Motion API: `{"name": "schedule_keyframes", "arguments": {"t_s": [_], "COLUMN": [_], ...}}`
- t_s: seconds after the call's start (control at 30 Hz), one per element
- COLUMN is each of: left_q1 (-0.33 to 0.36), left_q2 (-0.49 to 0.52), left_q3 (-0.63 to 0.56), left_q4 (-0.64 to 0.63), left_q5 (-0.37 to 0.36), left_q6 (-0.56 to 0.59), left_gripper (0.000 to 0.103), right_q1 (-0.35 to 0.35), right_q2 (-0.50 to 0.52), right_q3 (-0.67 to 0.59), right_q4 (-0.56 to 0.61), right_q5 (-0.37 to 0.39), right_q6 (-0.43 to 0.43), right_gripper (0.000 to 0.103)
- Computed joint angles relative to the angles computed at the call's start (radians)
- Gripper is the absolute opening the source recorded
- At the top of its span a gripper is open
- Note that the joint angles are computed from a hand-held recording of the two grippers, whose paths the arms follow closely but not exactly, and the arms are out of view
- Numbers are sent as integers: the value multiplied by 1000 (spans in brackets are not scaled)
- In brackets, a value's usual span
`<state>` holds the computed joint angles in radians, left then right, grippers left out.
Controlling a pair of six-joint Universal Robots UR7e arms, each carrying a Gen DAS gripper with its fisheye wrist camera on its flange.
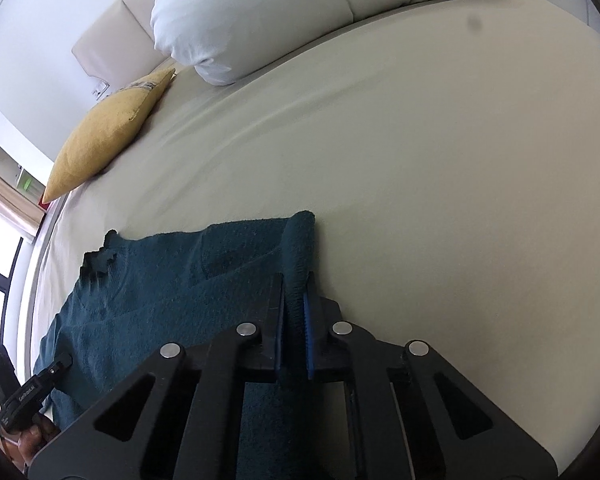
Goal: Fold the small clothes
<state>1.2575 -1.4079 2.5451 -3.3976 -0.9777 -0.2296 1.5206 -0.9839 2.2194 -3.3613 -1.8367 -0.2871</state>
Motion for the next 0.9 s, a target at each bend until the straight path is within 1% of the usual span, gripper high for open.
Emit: {"name": "schedule_keyframes", "arguments": {"t_s": [0.07, 0.13, 0.2, 0.23, 0.3, 0.33, 0.37, 0.43, 0.5, 0.53, 0.6, 0.63, 0.67, 0.7, 0.73, 0.77, 0.83, 0.9], "left_q1": [2, 25, 35, 35, 34, 35, 34, 31, 28, 26, 18, 15, 10, 4, 0, -3, -15, -29], "left_q2": [14, 28, 29, 26, 22, 20, 19, 19, 19, 17, 10, 8, 4, 4, 2, -2, -7, -7], "left_q3": [-2, -8, -10, -9, -6, -3, 2, 11, 19, 22, 31, 34, 38, 41, 44, 47, 59, 75], "left_q4": [-1, -5, -11, -10, -8, -10, -14, -26, -35, -35, -31, -29, -26, -25, -24, -21, -31, -50], "left_q5": [13, -7, -20, -22, -24, -27, -30, -30, -31, -30, -23, -22, -19, -11, -8, -10, -15, -20], "left_q6": [9, 20, 33, 33, 33, 28, 24, 17, 8, 3, -11, -13, -16, -20, -24, -32, -52, -67], "left_gripper": [9, 10, 12, 12, 12, 12, 12, 13, 13, 13, 12, 11, 11, 11, 11, 10, 10, 10], "right_q1": [-22, -53, -77, -84, -79, -73, -60, -31, -5, 7, 29, 37, 35, 19, 18, 27, 47, 48], "right_q2": [9, -2, -30, -47, -89, -110, -126, -148, -150, -142, -109, -99, -103, -122, -127, -122, -116, -127], "right_q3": [-1, 12, 21, 26, 45, 64, 88, 126, 142, 142, 150, 151, 148, 145, 143, 143, 138, 132], "right_q4": [-16, -20, 16, 39, 72, 66, 47, 34, 60, 81, 32, 15, 27, 72, 79, 62, 51, 58], "right_q5": [26, 80, 133, 152, 143, 135, 121, 74, 26, -8, -71, -93, -90, -54, -49, -66, -96, -91], "right_q6": [-5, -8, 8, 22, 59, 53, 33, -6, -42, -56, -101, -114, -106, -87, -80, -99, -125, -126], "right_gripper": [5, 6, 6, 10, 14, 22, 35, 52, 52, 52, 49, 39, 19, 12, 9, 6, 6, 6]}}
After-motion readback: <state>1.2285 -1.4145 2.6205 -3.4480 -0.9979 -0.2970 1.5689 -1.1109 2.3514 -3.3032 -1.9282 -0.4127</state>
